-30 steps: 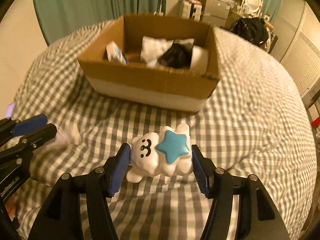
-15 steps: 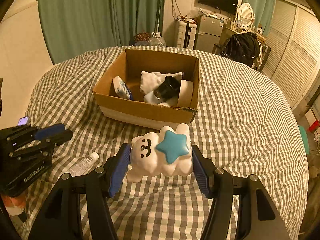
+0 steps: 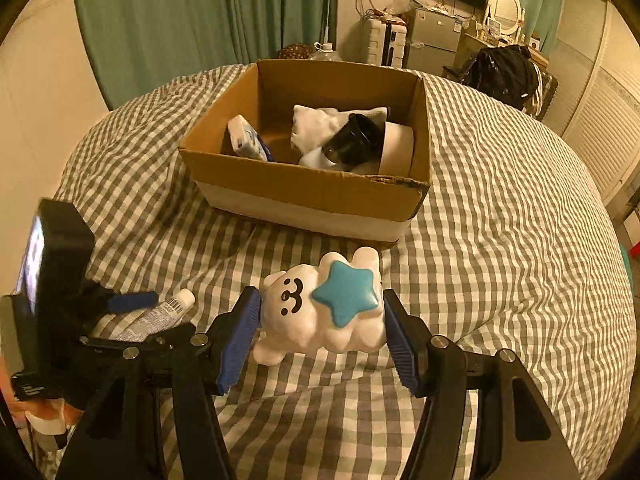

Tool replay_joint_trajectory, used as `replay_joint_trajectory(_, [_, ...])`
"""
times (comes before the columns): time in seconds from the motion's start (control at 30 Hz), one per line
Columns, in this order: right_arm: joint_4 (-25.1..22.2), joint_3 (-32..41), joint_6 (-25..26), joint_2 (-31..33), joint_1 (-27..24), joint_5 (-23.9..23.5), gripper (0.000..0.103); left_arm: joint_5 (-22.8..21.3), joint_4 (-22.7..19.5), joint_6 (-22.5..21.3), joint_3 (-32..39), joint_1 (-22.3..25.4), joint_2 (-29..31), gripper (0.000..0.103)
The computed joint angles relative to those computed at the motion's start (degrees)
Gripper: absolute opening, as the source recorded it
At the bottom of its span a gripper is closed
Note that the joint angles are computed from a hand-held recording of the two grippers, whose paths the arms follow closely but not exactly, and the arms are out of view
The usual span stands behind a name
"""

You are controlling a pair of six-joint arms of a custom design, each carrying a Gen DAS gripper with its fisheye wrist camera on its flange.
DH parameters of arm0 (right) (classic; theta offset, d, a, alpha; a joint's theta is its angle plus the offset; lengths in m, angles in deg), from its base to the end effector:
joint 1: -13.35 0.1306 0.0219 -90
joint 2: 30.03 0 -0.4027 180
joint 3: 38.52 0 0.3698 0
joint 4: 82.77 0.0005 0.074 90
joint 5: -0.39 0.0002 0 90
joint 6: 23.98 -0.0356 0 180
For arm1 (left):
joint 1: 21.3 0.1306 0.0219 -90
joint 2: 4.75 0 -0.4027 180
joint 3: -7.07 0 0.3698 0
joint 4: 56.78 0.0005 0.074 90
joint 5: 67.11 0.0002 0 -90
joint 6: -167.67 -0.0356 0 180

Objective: Organize objects
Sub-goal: 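Carry the tube and star toy over the box with both tools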

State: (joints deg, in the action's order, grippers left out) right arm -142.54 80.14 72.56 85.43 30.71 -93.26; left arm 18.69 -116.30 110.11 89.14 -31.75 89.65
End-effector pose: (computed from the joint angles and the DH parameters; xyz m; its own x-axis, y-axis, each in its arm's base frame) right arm 0.5954 0.1880 0.4233 -0.7536 -0.3547 -0.5534 -0.4198 0.9076 -0.0100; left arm 0.4409 -0.0792 0.3490 -0.8737 -0.3829 -0.3002 -0.3675 0.9237 -0.1084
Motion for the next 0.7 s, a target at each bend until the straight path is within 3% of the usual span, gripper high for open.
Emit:
replay_joint_trajectory(0.07, [-0.10,0.32,-0.08,0.22,-0.22,-0.02,0.060,0.28,0.14,0.08,-0.05,0.17,-0.28,0.024])
replay_joint_trajectory(0.2, [0.31,0.62,0.00,0.14,-0.47,0.06,0.060,-1.08,1.43,0.54,0.37,0.20,-2.77,0.024])
replay_joint_trajectory(0.4, [0.79,3.68,-0.02,0.23,-1.08,-0.88,0.060,-5.00,2.59,-1.72,7.42,1.12,-5.01,0.024])
replay_joint_trajectory(0.5, [0.27,7.99,-0.06,1.43,-1.42,-2.55,0.060,-4.56,3.20,-5.25,13.59,2.16,-3.50,0.024])
replay_joint_trajectory(0.7, [-3.62,21.93,0.03,8.27,-1.48,-3.90,0.060,-8.97,2.76,-10.47,24.17,3.52,3.18,0.024])
